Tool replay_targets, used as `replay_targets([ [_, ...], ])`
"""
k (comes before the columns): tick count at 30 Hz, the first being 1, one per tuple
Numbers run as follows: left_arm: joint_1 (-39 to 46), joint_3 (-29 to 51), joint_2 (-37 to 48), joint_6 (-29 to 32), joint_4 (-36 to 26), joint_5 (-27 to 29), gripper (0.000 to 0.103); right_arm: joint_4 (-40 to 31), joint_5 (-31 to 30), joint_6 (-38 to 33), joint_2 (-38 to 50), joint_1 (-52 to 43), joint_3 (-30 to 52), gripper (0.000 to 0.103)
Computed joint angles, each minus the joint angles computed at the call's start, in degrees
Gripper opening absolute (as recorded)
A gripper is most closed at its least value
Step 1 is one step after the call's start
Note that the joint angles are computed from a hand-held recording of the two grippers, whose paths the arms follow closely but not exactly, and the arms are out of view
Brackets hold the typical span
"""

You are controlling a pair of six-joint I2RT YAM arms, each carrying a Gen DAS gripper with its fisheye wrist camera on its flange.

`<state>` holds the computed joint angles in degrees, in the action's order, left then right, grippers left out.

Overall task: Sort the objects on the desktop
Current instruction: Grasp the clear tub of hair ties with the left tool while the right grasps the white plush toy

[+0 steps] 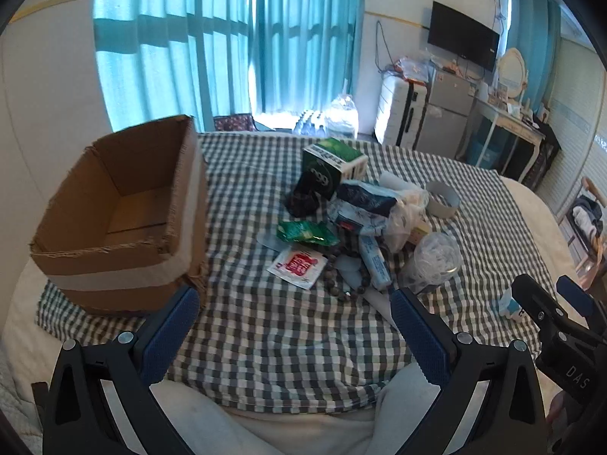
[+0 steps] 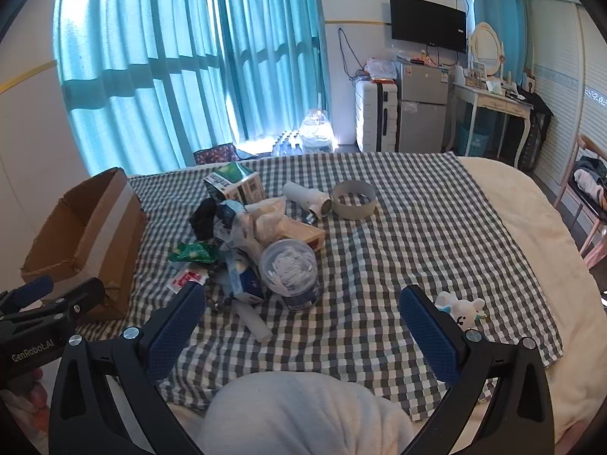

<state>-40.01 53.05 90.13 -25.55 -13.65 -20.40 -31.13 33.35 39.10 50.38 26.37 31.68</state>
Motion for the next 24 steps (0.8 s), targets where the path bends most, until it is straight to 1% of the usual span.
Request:
replay_targets([
  [3, -1.02, 2.91, 4.48, 0.75, 0.65, 1.81, 0.103, 1.23, -2.47, -1.69, -0.6, -4.55, -1.65, 0.103],
  [7, -2.73, 8.13, 10.95, 1.81, 1.14, 3.92, 0.103, 2.77, -6.56, -5.73, -2.29, -13.16, -4.89, 0.103],
  [12, -4.55, 17.66, 20.96, 3.2, 0.19, 7.62, 0.103, 5.68, -15.35, -12.05, -3.09, -29.34, -8.97, 0.103],
  [14, -5.01, 21.08, 24.22, 3.91, -0.7, 8.55, 0.103, 7.43, -17.85, -14.99, -2.35, -35.55, -10.62, 0.103],
  [19, -4.98, 31.8, 33.45, 6.43, -5.18, 12.09, 0.103, 12.19, -27.52, -20.03, 2.93, -49.87, -12.03, 0.103],
  [22, -5.13, 37.79, 38.25, 7.12, -8.05, 12.95, 0.103, 14.88, -27.73, -20.71, 9.74, -52.74, -10.67, 0.103],
  [24, -5.24, 42.5, 41.96, 8.17, -10.5, 12.85, 0.103, 16.64, -26.76, -21.07, 13.69, -54.09, -9.8, 0.103],
])
